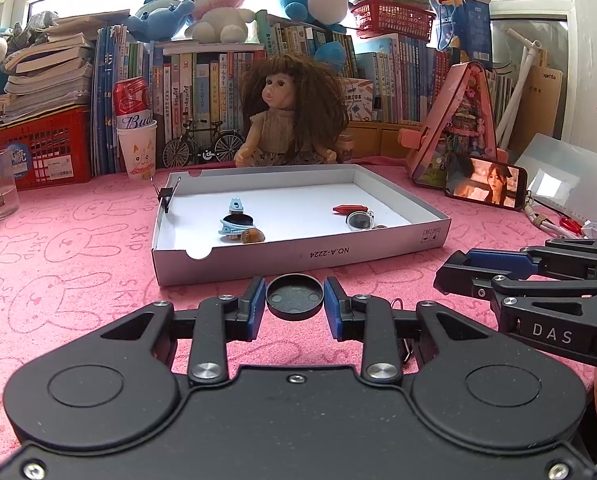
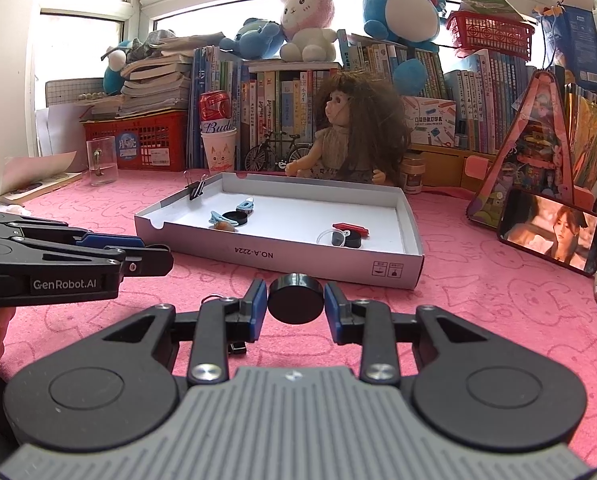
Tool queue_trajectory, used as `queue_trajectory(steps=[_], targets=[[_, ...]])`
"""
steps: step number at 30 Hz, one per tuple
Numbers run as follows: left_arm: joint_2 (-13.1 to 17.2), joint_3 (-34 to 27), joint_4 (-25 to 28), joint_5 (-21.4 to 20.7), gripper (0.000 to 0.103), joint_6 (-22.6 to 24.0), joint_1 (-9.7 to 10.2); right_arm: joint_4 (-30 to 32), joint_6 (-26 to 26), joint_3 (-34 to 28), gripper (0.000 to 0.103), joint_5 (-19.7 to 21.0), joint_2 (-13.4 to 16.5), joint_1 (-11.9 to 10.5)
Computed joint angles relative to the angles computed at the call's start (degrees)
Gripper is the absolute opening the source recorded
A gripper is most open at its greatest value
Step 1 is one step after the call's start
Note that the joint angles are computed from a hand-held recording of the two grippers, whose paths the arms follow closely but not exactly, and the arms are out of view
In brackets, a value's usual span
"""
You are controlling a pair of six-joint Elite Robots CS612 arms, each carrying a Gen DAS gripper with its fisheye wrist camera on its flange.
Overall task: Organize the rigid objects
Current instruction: 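Carry lid and cap into the white tray and open both tools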
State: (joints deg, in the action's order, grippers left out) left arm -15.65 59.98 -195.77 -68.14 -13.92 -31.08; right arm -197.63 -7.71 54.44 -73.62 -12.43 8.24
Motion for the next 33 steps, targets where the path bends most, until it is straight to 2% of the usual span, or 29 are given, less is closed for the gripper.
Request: queue_trajectory(steps=[16, 27, 33], targets=[[1.1, -3.6, 1.3, 0.3, 0.03, -0.2, 0.6, 2.0, 2.0, -3.6, 0.037, -1.0, 1.2, 0.2], [2.9, -8.8, 3.5, 0.8, 0.03, -0.7, 1.45, 6.1, 6.6, -10.6, 0.037, -2.8, 3.8, 0.3], [4.0, -12.2, 6.0, 0.3, 0.03, -3.1, 2.3, 8.8, 9.8, -15.2, 0.037, -2.9, 5.6, 0.1]])
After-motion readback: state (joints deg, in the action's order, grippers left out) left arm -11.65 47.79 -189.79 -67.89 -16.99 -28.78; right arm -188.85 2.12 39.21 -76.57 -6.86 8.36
